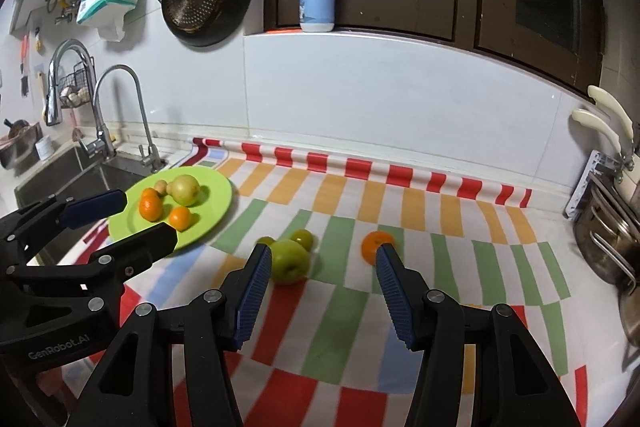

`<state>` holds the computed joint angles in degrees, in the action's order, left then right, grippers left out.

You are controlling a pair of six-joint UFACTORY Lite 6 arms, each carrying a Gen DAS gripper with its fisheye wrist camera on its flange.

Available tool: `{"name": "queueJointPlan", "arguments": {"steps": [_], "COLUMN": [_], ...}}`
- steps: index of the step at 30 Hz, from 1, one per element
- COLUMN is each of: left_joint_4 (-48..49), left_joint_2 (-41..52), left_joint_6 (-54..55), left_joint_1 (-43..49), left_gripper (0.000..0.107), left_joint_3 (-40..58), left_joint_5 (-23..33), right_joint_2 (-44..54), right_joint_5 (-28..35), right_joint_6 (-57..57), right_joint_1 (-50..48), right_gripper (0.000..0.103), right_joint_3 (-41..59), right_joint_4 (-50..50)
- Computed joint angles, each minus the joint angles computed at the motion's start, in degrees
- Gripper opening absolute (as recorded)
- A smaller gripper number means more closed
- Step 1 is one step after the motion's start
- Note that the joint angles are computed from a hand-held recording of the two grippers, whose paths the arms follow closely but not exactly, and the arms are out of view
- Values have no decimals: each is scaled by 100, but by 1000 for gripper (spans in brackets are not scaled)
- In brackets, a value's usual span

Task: Organize fruits
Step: 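Move the left tool to the large green fruit while the right tool approaches an orange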

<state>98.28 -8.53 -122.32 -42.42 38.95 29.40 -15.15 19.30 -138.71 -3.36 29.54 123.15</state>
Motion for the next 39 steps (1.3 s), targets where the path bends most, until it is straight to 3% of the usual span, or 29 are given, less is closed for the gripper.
{"name": "queueJointPlan", "arguments": {"steps": [10,24,34,39], "left_joint_4": [51,-313,-651,-848], "left_joint_2": [1628,3612,4310,4544], "left_joint_6": [-508,-429,-117,120], "left_joint_1": [-188,-128,116,198], "left_gripper": [66,66,65,59], "left_joint_3": [1100,2716,3346,3613], "left_joint_5": [223,338,-72,-142], "right_joint_2": [1579,3904,5016,5450], "right_joint_5": [635,709,600,501], "right_joint_6": [-135,-259,-168,577], "right_joint_1": [-724,-973,-836,-770], "right_gripper": [55,55,55,55], "right_joint_3": [892,2706,3851,4414], "right_joint_4": [-557,-1070,-1522,-2230]}}
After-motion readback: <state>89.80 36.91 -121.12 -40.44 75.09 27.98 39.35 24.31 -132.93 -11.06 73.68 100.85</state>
